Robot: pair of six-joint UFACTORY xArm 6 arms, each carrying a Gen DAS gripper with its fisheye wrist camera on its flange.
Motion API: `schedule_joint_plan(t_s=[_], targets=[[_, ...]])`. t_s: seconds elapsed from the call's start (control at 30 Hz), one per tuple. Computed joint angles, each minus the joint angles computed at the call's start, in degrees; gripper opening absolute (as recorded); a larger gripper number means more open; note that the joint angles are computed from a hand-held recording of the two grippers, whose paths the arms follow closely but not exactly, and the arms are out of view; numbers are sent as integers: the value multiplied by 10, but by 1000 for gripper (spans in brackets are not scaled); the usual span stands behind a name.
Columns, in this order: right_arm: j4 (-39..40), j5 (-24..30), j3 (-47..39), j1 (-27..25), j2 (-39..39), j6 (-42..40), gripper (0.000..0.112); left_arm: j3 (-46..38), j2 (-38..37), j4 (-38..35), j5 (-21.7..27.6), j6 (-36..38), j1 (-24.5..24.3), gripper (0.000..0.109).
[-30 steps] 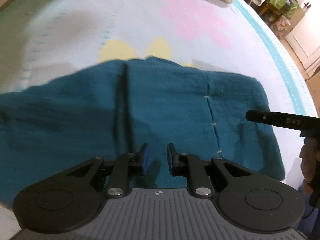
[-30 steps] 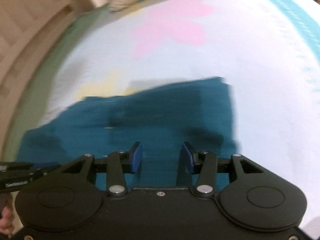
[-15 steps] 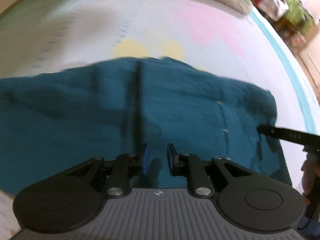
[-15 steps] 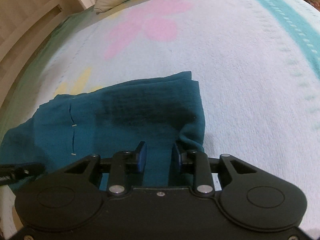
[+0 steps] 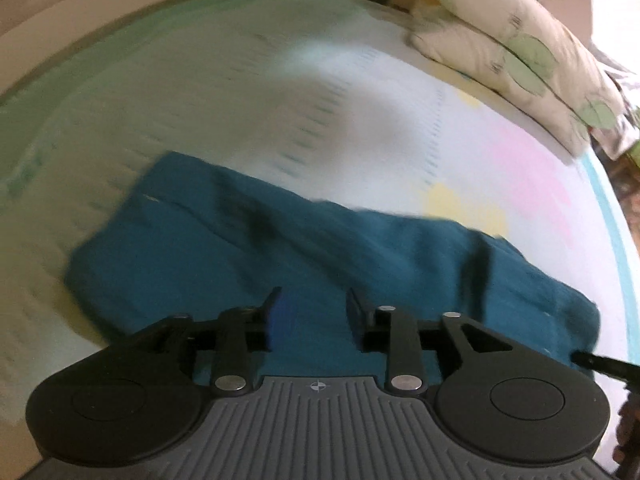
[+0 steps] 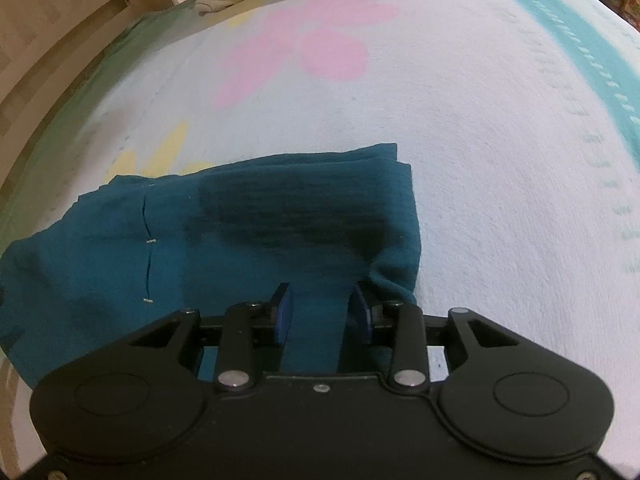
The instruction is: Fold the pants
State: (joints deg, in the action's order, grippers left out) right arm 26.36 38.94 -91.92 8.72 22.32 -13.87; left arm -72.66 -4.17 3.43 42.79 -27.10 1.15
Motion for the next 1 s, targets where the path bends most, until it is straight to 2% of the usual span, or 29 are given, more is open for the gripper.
schedule_joint_plan(t_s=[0.1, 0.13, 0.23, 0.33, 0.4, 0.6, 0.77, 1.0], targets=[[-12, 13, -15, 0, 7, 12, 46, 5, -4, -9, 4, 20, 25, 42], [-14, 17, -19, 0, 9, 14, 46, 10, -9, -25, 3, 40, 35, 48], [-13, 23, -26, 0, 14, 18, 46, 46, -34, -26, -14, 50, 47, 60], [-9, 26, -31, -1, 18, 16, 46, 79, -53, -9, -33, 44, 50, 62], [-13, 29, -35, -1, 20, 19, 46, 96, -63, 0, -41, 39, 51, 67], [-27, 34, -44, 2, 25, 25, 46, 135, -93, 43, -64, 9, 53, 68], [-30, 32, -43, 3, 25, 27, 47, 158, -107, 38, -67, -14, 64, 69], [-25, 34, -44, 1, 27, 23, 47, 161, -90, 3, -54, 15, 73, 72]])
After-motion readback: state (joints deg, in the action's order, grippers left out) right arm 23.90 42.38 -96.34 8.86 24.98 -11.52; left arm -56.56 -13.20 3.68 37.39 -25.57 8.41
